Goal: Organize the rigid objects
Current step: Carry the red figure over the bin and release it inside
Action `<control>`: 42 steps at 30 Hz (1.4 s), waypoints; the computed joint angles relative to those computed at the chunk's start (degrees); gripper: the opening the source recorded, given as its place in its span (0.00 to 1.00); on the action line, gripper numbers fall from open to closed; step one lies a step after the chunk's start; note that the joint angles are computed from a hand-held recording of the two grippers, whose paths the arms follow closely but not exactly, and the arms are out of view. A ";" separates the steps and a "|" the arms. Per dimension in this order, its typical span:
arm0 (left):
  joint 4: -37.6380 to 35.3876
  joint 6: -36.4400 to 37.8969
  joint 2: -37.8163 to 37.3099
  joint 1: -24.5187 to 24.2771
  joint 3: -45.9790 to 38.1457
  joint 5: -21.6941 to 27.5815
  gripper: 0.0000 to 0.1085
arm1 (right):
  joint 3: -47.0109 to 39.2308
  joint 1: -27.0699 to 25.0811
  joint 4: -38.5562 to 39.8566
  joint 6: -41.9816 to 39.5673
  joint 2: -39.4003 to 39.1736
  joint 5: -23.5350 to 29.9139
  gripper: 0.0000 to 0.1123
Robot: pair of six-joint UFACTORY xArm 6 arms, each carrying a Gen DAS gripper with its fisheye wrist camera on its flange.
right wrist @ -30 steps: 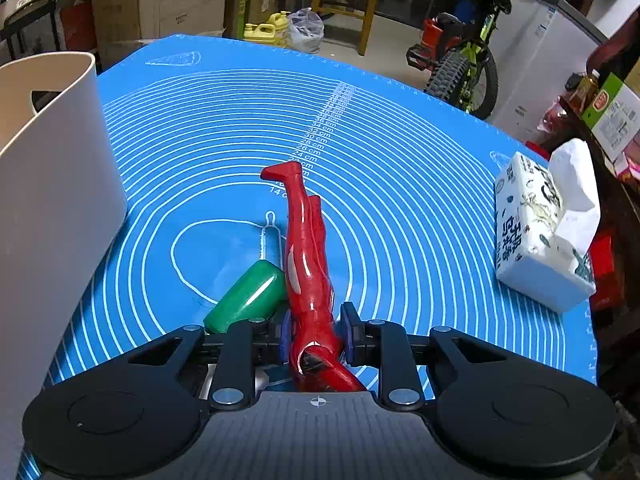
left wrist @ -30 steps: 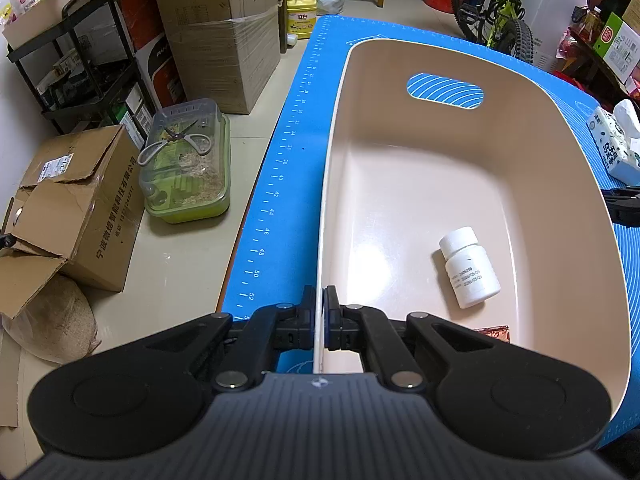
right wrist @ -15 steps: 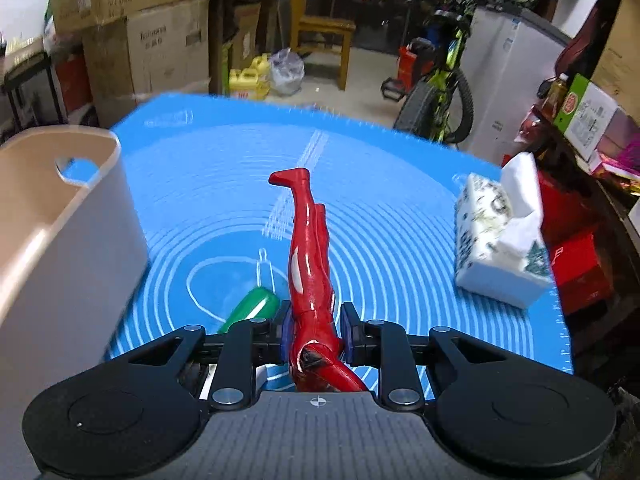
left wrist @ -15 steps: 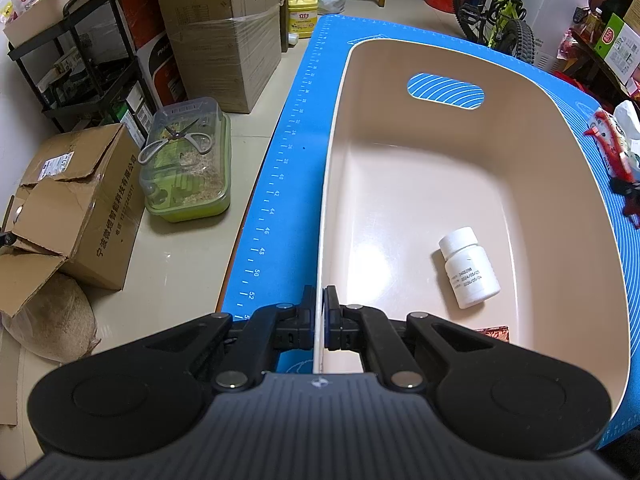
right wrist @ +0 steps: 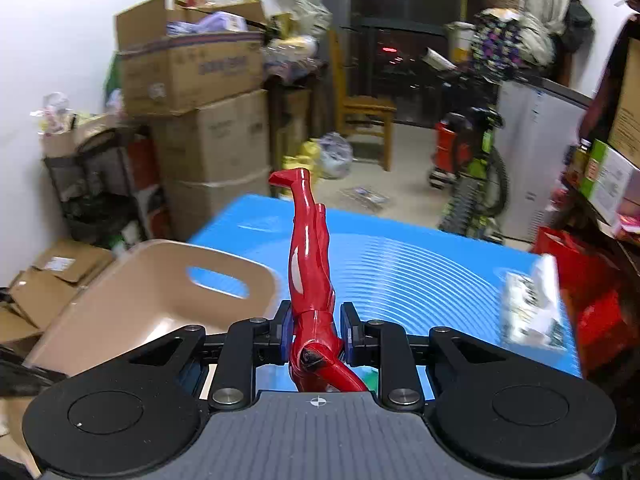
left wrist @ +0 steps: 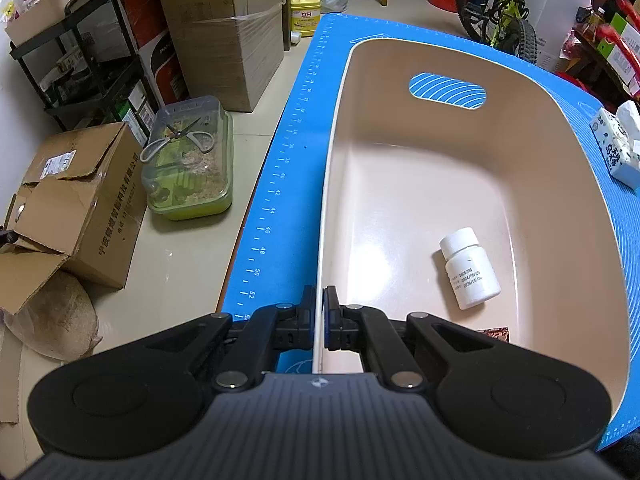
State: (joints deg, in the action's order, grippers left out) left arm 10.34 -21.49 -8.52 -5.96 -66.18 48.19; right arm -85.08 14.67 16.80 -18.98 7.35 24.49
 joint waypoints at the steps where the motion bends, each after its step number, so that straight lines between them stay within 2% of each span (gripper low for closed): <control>1: 0.02 0.01 0.03 0.01 -0.07 0.05 0.05 | -0.35 0.78 0.82 -0.55 0.00 0.18 0.30; 7: 0.01 -0.13 0.12 -0.08 -0.19 0.13 0.05 | -2.30 5.63 3.01 -3.75 1.80 2.40 0.30; 13: -0.08 -0.02 0.22 -0.01 -0.25 0.12 0.05 | -2.36 9.66 -0.41 -2.80 3.82 6.03 0.30; 19: -0.15 0.06 0.35 0.02 -0.44 0.21 0.05 | -3.88 11.02 -5.53 0.66 6.26 12.22 0.30; 22: -0.13 0.06 0.36 0.03 -0.46 0.24 0.05 | -4.12 10.77 -4.92 0.86 6.54 14.78 0.30; 25: -0.11 -0.05 0.37 -0.03 -0.47 0.23 0.05 | -2.19 10.60 -4.29 0.01 5.13 13.50 0.49; 26: -0.09 0.03 0.35 0.02 -0.44 0.23 0.05 | -1.01 10.64 -3.79 -0.56 4.20 12.38 0.59; 27: -0.03 -0.01 0.35 0.01 -0.44 0.21 0.05 | 0.13 10.54 -3.23 -1.18 3.24 11.29 0.63; 36: 0.34 -0.24 0.70 -0.15 -0.78 0.29 0.05 | 7.43 7.34 0.63 -1.70 -5.15 3.99 0.69; 42: 0.65 -0.44 0.70 -0.27 -0.68 0.28 0.05 | 13.90 3.11 -1.58 0.68 -10.48 -2.11 0.70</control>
State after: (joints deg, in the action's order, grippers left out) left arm 10.99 -21.94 -7.83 -6.23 -66.86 48.48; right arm -71.18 17.78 15.22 -18.30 -3.13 22.38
